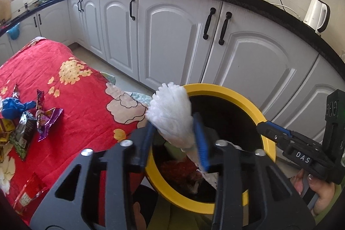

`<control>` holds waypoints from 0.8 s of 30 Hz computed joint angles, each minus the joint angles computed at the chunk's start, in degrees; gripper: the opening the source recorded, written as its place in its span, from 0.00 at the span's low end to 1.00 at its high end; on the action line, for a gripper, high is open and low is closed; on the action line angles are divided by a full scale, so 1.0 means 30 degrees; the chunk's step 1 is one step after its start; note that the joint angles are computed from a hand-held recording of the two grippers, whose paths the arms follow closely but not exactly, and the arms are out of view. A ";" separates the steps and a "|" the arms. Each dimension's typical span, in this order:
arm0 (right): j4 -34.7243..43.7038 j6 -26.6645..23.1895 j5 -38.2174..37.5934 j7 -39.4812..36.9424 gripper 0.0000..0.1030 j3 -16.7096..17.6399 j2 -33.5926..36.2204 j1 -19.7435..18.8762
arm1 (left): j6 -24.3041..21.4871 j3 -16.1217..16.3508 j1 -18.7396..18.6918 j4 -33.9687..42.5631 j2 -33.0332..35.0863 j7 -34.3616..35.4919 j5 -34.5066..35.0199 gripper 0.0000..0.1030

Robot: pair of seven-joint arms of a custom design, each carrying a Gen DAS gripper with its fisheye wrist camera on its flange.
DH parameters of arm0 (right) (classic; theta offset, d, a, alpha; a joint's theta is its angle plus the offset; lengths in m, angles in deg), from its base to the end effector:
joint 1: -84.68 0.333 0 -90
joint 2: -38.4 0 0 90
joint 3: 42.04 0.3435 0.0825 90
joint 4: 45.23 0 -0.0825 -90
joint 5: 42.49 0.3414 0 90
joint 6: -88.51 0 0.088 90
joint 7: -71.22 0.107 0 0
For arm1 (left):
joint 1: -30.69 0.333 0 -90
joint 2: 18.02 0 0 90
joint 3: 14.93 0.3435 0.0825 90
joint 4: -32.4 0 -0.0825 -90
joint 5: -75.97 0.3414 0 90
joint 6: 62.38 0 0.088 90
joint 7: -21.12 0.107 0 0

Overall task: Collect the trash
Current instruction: 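Open both tools to drop the fork bundle and wrapper into the bin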

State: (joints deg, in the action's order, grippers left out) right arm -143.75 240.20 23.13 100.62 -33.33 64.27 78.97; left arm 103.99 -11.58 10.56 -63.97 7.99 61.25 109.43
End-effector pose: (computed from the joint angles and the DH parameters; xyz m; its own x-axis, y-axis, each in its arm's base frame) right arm 0.6711 -0.0048 0.4149 0.3013 -0.8662 -0.3987 -0.7404 0.0509 -0.6702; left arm 0.6481 -0.2380 0.4676 0.0010 -0.9947 0.1028 -0.6860 -0.0755 -0.7237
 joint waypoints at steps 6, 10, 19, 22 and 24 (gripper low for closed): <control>-0.0285 0.0553 0.0595 -0.0376 0.49 0.0039 -0.0339 -0.0004 | 0.0090 0.0274 -0.0123 -0.0555 -0.0329 -0.0493 0.0254 0.70; -0.0281 0.0885 0.0928 -0.0657 0.62 0.0035 -0.0420 0.0126 | 0.0054 0.0337 -0.0106 -0.0896 -0.0627 -0.0926 0.0536 0.83; -0.0415 0.1310 0.1555 -0.1170 0.77 0.0021 -0.0732 0.0405 | 0.0174 0.0819 -0.0300 -0.1680 -0.1531 -0.2851 0.2450 0.89; -0.0521 0.1698 0.2073 -0.1848 0.80 0.0119 -0.0929 0.0504 | 0.0201 0.0870 -0.0239 -0.1914 -0.1844 -0.3742 0.3399 0.89; -0.0586 0.1947 0.2322 -0.2218 0.82 0.0107 -0.1082 0.0638 | 0.0123 0.0933 -0.0259 -0.2053 -0.2074 -0.4505 0.4235 0.89</control>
